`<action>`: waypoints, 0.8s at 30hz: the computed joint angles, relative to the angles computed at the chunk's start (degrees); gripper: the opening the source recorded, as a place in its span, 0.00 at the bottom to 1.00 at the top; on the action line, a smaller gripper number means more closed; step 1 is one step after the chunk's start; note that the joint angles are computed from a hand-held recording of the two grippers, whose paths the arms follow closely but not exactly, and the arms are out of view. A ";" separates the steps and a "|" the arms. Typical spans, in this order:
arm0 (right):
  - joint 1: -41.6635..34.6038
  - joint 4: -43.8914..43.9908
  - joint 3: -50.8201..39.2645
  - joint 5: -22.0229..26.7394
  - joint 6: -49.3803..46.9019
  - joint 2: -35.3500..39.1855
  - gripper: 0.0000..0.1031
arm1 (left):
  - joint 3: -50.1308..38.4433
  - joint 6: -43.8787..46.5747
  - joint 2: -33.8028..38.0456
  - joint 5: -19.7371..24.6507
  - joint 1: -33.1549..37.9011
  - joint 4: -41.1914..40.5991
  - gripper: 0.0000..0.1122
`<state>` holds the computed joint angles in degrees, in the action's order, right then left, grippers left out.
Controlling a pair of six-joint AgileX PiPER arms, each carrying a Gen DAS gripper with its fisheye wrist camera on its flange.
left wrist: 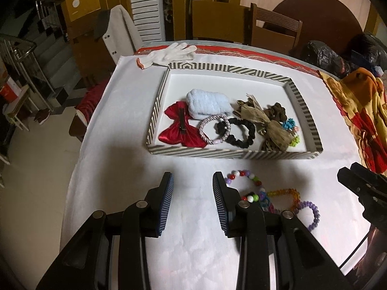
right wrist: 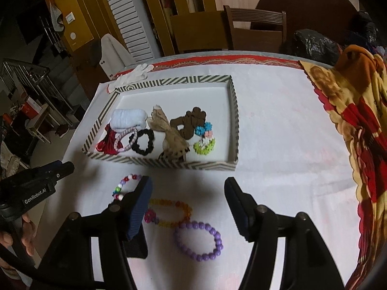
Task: Organize jewelry
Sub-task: 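Withdraw both tools from the tray toward the remaining bracelets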
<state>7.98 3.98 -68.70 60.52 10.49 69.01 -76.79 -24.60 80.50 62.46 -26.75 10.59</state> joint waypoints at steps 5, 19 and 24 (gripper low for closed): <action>1.10 -0.76 2.11 0.64 2.12 -2.91 0.64 | 1.79 -0.36 -2.09 0.31 -1.39 0.64 0.25; 7.91 -5.47 5.24 2.80 9.41 -7.70 0.64 | 5.46 -1.92 -6.24 0.69 -3.93 2.00 0.25; 9.69 -6.62 5.68 3.27 11.31 -8.61 0.64 | 6.03 -2.80 -7.07 1.00 -4.97 2.48 0.25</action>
